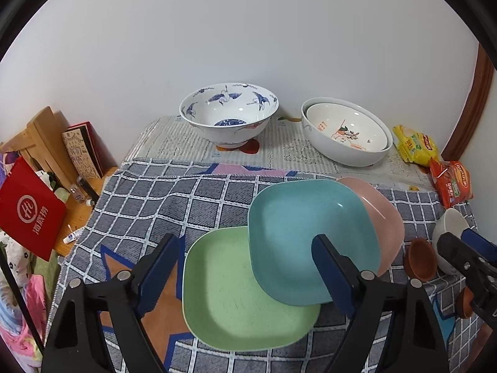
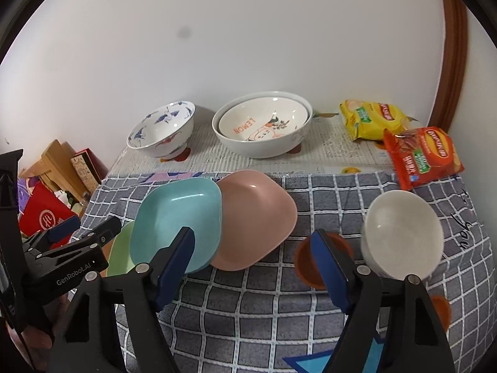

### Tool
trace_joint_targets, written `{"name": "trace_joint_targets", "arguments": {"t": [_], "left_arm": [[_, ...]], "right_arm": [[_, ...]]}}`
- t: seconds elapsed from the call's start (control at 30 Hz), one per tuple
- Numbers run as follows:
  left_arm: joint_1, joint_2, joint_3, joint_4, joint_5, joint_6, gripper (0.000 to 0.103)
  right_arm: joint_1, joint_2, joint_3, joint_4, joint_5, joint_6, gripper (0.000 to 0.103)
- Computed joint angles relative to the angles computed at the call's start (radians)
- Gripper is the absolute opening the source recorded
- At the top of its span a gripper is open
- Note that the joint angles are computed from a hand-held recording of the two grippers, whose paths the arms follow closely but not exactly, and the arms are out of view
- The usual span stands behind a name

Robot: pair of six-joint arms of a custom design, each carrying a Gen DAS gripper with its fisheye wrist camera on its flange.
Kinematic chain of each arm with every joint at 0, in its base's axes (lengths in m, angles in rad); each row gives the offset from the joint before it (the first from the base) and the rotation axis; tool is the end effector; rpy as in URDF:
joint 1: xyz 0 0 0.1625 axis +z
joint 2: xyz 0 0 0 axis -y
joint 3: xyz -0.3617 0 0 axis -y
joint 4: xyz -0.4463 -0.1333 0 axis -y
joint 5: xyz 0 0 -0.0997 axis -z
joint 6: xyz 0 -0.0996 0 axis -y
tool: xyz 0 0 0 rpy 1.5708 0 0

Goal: Organize plates and bowls
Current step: 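Move both grippers forward toward the teal and pink plates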

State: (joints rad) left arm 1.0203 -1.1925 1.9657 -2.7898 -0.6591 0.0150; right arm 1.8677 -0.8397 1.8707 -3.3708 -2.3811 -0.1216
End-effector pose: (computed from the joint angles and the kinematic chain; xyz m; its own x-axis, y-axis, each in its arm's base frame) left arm -0.1171 -0.5961 0.1749 -0.6931 0.0414 -0.7197 0.4824 0.7684 -0.4204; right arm 0.2312 -0.5466 0.0689 -0.7751 0.1947 0.6011 -0.3065 0.7161 -0.6271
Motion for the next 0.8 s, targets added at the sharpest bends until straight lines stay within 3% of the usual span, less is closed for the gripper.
{"name": "trace_joint_targets", "arguments": {"t": [0.17,0.37,0.5,0.73,0.8], "left_arm": [[0.034,0.034,-0.043,0.023,-0.032,0.005,0.071],[0.074,0.058,-0.081,0.044,-0.094,-0.005,0.067],[0.092,0.086,-0.112,0.065,-0.103,-0.014,0.067],[0.115,0.128,-0.15,0.065,-0.13,-0.003,0.066],[0.116,0.137,-0.157,0.066,-0.134,0.001,0.06]], "right_arm": [[-0.015,0.055,-0.059,0.026,-0.014,-0.014,0.073],[-0.044,0.095,-0.108,0.059,0.018,-0.018,0.066],[-0.064,0.116,-0.137,0.092,0.047,-0.005,0.065],[-0.087,0.153,-0.178,0.109,0.065,-0.017,0.055],[-0.094,0.158,-0.185,0.112,0.073,-0.017,0.053]]}}
